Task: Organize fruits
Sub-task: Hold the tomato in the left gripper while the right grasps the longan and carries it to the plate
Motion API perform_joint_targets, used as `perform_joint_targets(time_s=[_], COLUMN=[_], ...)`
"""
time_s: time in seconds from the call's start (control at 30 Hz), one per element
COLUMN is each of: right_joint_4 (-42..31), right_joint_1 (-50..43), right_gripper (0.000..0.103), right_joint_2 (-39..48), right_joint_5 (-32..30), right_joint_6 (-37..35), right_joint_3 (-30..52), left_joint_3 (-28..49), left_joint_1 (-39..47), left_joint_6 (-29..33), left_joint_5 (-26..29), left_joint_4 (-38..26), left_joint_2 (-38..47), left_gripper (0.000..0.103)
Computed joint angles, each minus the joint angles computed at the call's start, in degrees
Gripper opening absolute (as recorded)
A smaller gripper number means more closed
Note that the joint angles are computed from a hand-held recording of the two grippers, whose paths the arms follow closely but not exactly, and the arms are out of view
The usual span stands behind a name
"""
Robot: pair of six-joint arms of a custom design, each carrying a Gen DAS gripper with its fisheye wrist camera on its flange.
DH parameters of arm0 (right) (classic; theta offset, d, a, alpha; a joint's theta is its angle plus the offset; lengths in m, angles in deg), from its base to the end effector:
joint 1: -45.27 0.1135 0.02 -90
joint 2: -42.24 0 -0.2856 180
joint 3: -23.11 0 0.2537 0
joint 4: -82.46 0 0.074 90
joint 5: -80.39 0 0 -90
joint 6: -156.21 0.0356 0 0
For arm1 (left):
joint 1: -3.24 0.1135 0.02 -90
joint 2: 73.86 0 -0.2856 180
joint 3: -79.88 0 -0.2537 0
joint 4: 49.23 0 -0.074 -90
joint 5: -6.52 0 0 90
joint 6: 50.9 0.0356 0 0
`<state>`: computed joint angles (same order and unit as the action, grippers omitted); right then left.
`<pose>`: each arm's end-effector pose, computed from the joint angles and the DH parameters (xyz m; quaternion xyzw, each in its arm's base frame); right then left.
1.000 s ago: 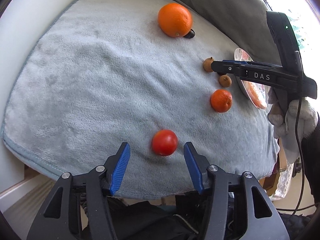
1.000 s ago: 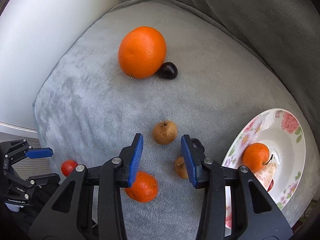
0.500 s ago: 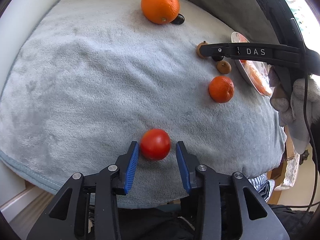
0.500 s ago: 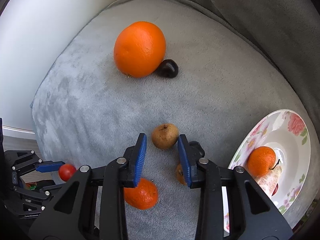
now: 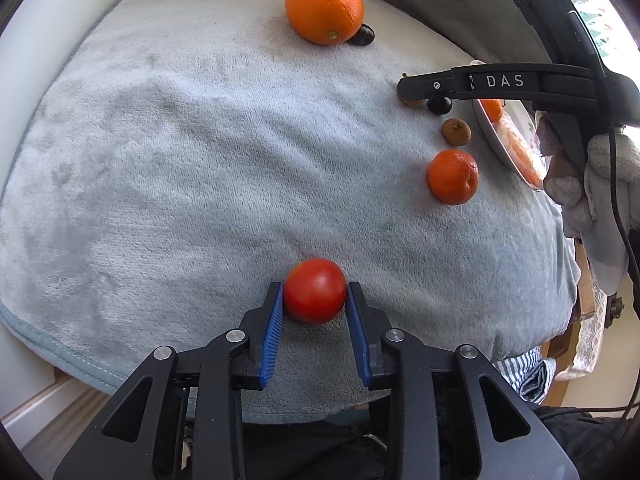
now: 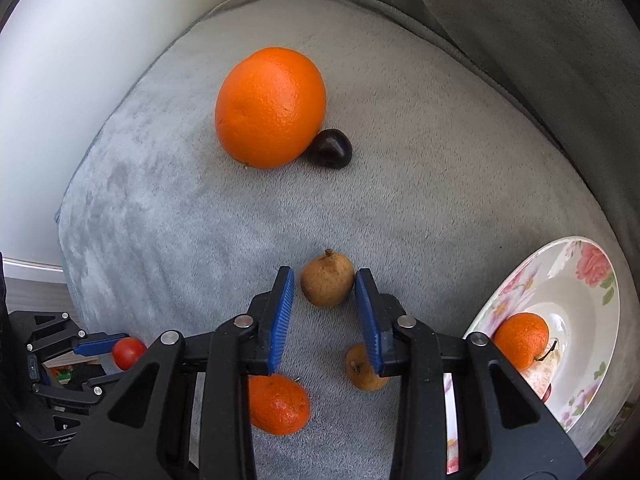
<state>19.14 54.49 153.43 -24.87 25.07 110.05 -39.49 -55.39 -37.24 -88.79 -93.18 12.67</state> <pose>0.3530 0.0668 0.1673 -0.4241 0.8956 0.1218 0.0567 0.1427 -0.2277 0.1850 -0.1594 0.9706 -0.1440 0.1090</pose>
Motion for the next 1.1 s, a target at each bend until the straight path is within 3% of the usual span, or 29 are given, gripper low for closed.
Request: perform_joint_targets(time_s=[0.47, 1.1], right_joint_4=[1.13, -5.1], right_joint_1=[-2.08, -10.99], right_gripper=[0.029, 0.029], right_joint_2=[-2.51, -4.41], right_joint_5=[-1.21, -5.64], right_joint_6=[-0.29, -2.15], right_joint_3=[-2.02, 3.11], left_joint_3=[-1.35, 3.94], left_joint_1=[1.61, 7.78], left_joint_6=[0.52, 9.0], left_joint_5=[-0.02, -0.69], left_joint_4=[-0.85, -4.84], left_joint_2=[-3.33, -3.37], left_gripper=[0.029, 0.029])
